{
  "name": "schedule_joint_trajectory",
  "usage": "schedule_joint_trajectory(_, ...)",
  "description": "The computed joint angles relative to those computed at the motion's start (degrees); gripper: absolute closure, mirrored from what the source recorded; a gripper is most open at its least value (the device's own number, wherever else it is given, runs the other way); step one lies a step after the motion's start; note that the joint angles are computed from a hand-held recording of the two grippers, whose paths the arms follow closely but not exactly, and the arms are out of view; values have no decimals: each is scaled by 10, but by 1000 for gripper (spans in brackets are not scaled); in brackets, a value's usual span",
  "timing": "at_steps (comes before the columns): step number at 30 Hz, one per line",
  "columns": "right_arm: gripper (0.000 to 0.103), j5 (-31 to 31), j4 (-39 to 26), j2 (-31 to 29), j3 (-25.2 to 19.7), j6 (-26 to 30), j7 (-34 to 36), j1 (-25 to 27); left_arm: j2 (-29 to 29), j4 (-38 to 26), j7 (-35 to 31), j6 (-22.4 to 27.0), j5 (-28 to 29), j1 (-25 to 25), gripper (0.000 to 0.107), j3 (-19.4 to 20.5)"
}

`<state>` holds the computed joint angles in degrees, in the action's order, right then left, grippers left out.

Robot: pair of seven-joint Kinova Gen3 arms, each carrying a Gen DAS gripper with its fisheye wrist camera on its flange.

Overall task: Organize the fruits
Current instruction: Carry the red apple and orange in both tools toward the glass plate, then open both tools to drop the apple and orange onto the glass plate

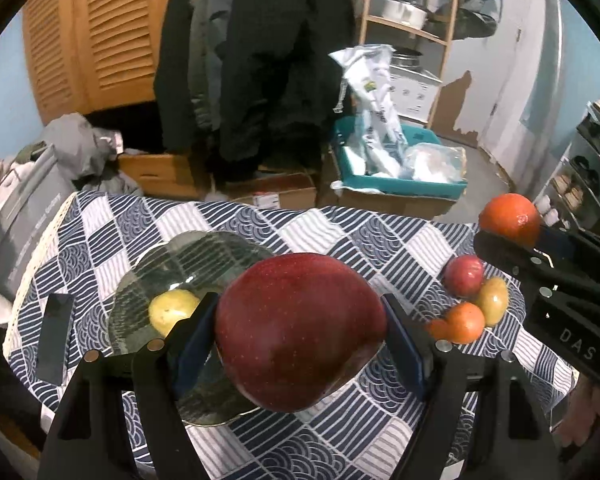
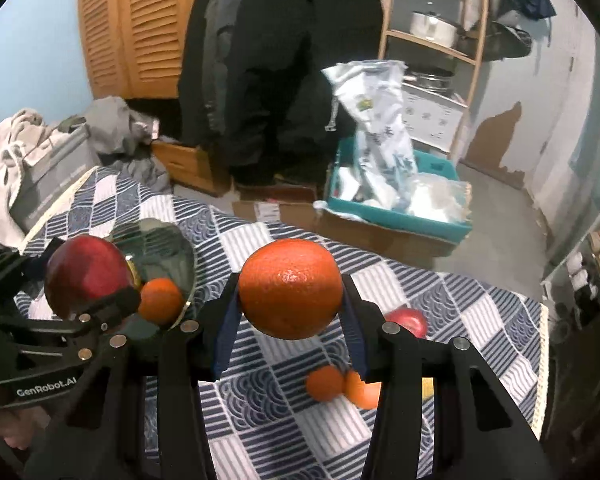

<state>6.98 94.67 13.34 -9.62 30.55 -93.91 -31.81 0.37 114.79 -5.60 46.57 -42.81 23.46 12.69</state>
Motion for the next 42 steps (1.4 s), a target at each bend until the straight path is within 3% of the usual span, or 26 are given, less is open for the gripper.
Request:
schedule_joint_trajectory(19,57,-20,-106,102,-12,50,20,-57,-31,78,-25,-32,42,-82,27,-23)
schedule_joint_trajectory(42,57,-78,-227,238,-14,157,67,-92,19,133,-93,-93,113,-132,27,-75)
